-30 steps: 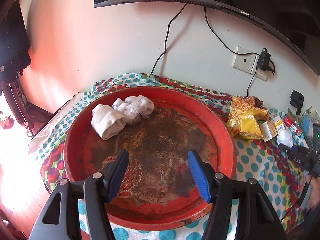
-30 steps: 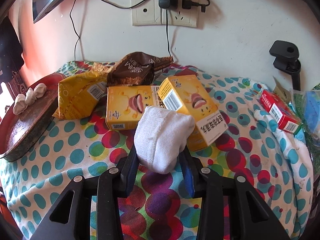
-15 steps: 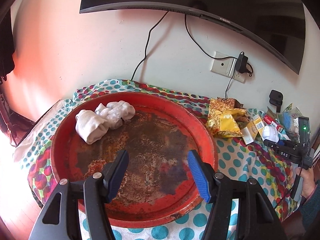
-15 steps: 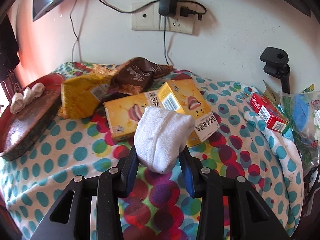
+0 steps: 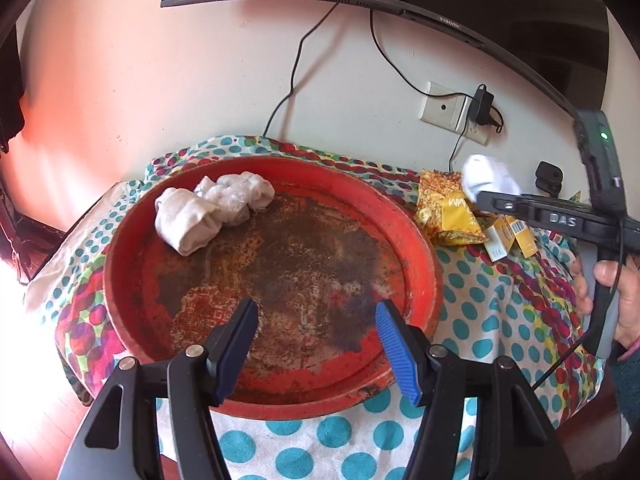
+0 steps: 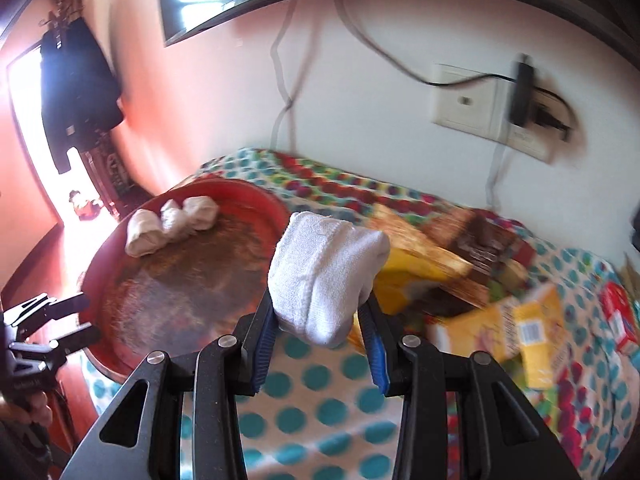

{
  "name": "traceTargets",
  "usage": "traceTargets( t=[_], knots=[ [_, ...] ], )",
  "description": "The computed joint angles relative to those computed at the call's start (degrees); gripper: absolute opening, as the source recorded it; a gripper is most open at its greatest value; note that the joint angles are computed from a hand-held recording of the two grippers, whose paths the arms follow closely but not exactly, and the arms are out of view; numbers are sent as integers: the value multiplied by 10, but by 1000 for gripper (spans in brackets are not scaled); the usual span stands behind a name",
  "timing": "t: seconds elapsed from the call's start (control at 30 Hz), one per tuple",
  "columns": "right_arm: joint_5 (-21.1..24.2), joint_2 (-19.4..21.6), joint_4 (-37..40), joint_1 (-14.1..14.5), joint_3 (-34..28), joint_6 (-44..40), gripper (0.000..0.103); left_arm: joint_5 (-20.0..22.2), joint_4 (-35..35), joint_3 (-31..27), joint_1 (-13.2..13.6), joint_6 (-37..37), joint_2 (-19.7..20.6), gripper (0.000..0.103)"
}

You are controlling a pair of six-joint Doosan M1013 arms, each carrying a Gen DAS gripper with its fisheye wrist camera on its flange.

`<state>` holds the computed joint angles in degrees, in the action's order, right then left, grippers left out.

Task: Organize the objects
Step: 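Carry the held white sock to the red tray and release it with the right gripper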

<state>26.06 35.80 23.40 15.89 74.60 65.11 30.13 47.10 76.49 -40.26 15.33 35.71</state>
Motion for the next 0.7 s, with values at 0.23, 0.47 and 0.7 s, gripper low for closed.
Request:
traceTargets(
  t=[0.23, 0.47, 0.7],
  knots=[
    [132, 81, -34, 31, -147, 9, 37, 14, 37, 10, 5, -52, -6, 63],
    [248, 181, -117, 60, -321, 73, 37, -2, 64, 33, 18, -138, -19, 63],
    [339, 263, -155, 72, -466, 110, 37, -5, 52, 40, 26, -163, -21, 63]
  ],
)
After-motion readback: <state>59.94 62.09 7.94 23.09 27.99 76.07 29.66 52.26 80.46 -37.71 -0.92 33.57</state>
